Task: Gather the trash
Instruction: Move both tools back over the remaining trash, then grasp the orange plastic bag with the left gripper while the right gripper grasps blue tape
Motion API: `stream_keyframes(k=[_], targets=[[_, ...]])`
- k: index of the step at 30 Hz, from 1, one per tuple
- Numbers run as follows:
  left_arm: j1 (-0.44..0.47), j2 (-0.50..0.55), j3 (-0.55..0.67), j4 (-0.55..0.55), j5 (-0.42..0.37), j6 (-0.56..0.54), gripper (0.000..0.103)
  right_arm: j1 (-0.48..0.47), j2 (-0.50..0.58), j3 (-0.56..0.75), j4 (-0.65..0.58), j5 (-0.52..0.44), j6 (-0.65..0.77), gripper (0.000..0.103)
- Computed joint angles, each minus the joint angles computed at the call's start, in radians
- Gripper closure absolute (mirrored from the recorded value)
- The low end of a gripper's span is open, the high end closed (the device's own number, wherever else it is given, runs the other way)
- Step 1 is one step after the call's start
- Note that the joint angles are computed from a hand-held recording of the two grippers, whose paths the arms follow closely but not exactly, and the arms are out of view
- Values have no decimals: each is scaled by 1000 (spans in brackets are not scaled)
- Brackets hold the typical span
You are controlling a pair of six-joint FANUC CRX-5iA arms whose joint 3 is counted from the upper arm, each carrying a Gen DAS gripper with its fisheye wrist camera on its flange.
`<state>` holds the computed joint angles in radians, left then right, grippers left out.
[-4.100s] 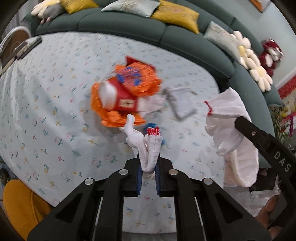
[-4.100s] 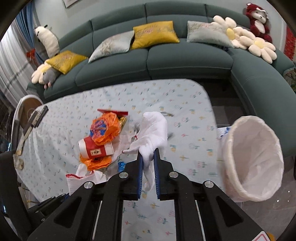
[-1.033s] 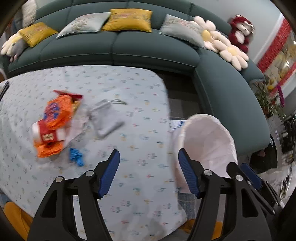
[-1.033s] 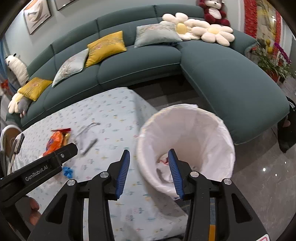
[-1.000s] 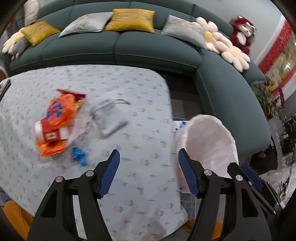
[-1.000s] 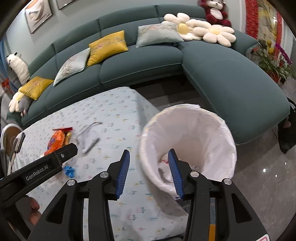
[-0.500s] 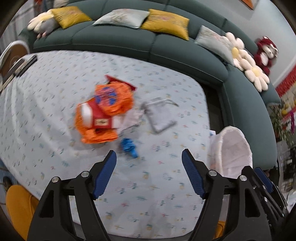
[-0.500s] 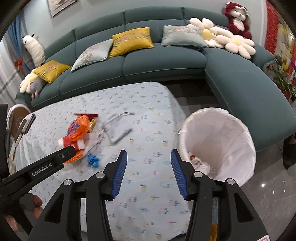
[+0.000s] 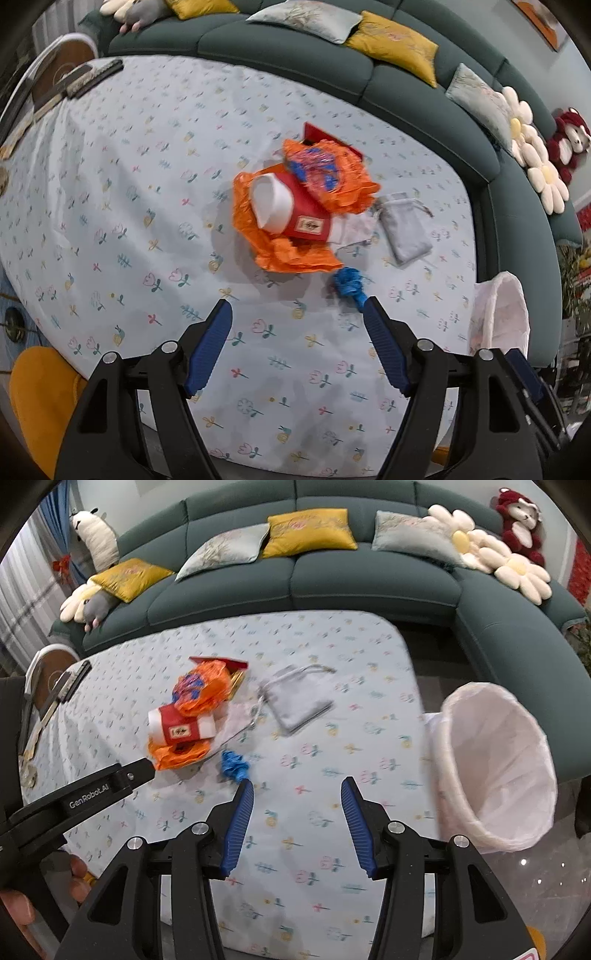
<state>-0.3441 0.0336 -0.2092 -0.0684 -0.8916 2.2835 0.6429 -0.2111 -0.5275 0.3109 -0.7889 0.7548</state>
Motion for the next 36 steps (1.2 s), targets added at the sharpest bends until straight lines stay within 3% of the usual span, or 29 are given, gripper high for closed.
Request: stream_keyframes(k=[17,22,26,28,30,32,34,36], targets=[[133,121,-59,262,96,-146,34,-8,262,158,-148,28,164,54],[150,165,-51,322,96,-227,53,-12,318,194,-172,26,198,54],[161,177,-70,360,105,-267,75,-17,355,213,-196,14,229,54],[166,176,-84,373,110,-287,80,-20,370,221,-211,9,243,55],[168,169,-93,366,115,-287,85,-25,381,228,-226,4,252,58],[167,162,-97,358,117,-282,86,-29,386,229,-235,0,252,68],[167,153,-105,359,122,-282,86,-32,386,230,-250,-7,265,89],[163,145,-106,352,120,-278,87,-29,376,222,-248,-6,260,92]])
